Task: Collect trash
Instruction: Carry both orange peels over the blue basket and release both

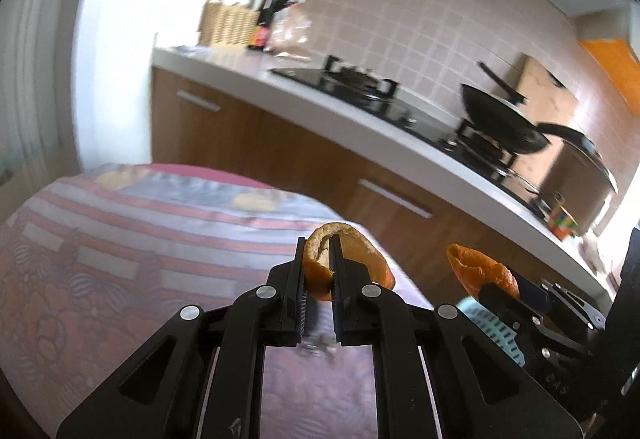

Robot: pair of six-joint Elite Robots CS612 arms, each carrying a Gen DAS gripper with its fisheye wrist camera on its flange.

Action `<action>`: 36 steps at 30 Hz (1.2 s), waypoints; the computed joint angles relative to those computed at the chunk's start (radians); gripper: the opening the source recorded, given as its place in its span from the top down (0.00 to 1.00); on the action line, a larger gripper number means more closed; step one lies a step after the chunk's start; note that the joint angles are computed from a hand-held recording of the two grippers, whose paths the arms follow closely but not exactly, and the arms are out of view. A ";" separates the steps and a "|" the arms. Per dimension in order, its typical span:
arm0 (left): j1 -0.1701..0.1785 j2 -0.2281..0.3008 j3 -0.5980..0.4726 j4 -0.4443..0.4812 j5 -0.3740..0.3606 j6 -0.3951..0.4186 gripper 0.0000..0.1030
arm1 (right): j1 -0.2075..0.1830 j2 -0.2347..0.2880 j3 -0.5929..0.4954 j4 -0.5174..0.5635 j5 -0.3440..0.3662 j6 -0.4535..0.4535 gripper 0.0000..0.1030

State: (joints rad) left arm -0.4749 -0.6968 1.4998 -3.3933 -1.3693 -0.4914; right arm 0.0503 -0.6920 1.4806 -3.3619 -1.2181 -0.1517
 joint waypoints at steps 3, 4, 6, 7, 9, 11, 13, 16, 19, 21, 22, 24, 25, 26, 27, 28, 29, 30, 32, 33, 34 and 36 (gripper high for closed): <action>-0.031 -0.003 -0.002 -0.004 0.018 0.045 0.92 | -0.024 -0.023 0.049 -0.030 -0.022 0.031 0.67; -0.037 -0.001 -0.006 -0.003 0.019 0.055 0.92 | -0.030 -0.029 0.063 -0.039 -0.033 0.037 0.67; -0.053 0.001 -0.011 -0.002 0.018 0.076 0.92 | -0.045 -0.041 0.093 -0.059 -0.056 0.053 0.67; -0.062 0.003 -0.015 0.001 0.015 0.084 0.92 | -0.052 -0.046 0.105 -0.065 -0.063 0.062 0.67; -0.076 0.008 -0.022 0.006 0.011 0.098 0.92 | -0.066 -0.051 0.122 -0.070 -0.073 0.077 0.67; -0.088 0.013 -0.031 0.013 0.007 0.117 0.92 | -0.080 -0.056 0.142 -0.079 -0.091 0.092 0.67; -0.098 0.019 -0.040 0.020 -0.003 0.131 0.92 | -0.092 -0.058 0.159 -0.085 -0.107 0.110 0.67; -0.111 0.029 -0.056 0.035 -0.024 0.146 0.92 | -0.111 -0.058 0.173 -0.081 -0.115 0.141 0.67; -0.117 0.041 -0.078 0.058 -0.074 0.146 0.92 | -0.128 -0.057 0.188 -0.072 -0.130 0.157 0.67; -0.122 0.050 -0.095 0.081 -0.101 0.152 0.92 | -0.136 -0.056 0.197 -0.058 -0.162 0.150 0.67; -0.125 0.054 -0.103 0.093 -0.108 0.159 0.92 | -0.140 -0.055 0.198 -0.048 -0.168 0.153 0.67; -0.134 0.067 -0.124 0.121 -0.117 0.177 0.92 | -0.153 -0.051 0.199 -0.020 -0.162 0.174 0.67; -0.137 0.072 -0.131 0.131 -0.122 0.181 0.92 | -0.157 -0.050 0.199 -0.011 -0.162 0.183 0.67; -0.141 0.081 -0.145 0.151 -0.133 0.184 0.92 | -0.162 -0.048 0.199 0.003 -0.162 0.192 0.66; -0.143 0.088 -0.156 0.166 -0.146 0.186 0.92 | -0.167 -0.047 0.198 0.019 -0.163 0.200 0.64; -0.144 0.094 -0.167 0.181 -0.158 0.187 0.92 | -0.170 -0.045 0.196 0.035 -0.162 0.204 0.64; -0.147 0.102 -0.181 0.202 -0.170 0.189 0.92 | -0.172 -0.044 0.193 0.057 -0.166 0.206 0.63; -0.149 0.107 -0.190 0.219 -0.177 0.192 0.91 | -0.174 -0.043 0.190 0.080 -0.171 0.204 0.58; -0.150 0.116 -0.207 0.252 -0.200 0.205 0.86 | -0.176 -0.041 0.190 0.091 -0.169 0.204 0.48; -0.152 0.116 -0.208 0.252 -0.191 0.211 0.76 | -0.177 -0.040 0.192 0.082 -0.170 0.208 0.44; -0.153 0.115 -0.205 0.248 -0.175 0.215 0.70 | -0.179 -0.040 0.194 0.076 -0.171 0.209 0.44; -0.155 0.107 -0.189 0.219 -0.134 0.209 0.49 | -0.180 -0.042 0.199 0.068 -0.173 0.214 0.43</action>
State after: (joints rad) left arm -0.6295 -0.5895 1.3112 -3.1738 -1.5033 -0.2822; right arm -0.1296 -0.7337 1.6791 -3.2934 -1.3910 0.0620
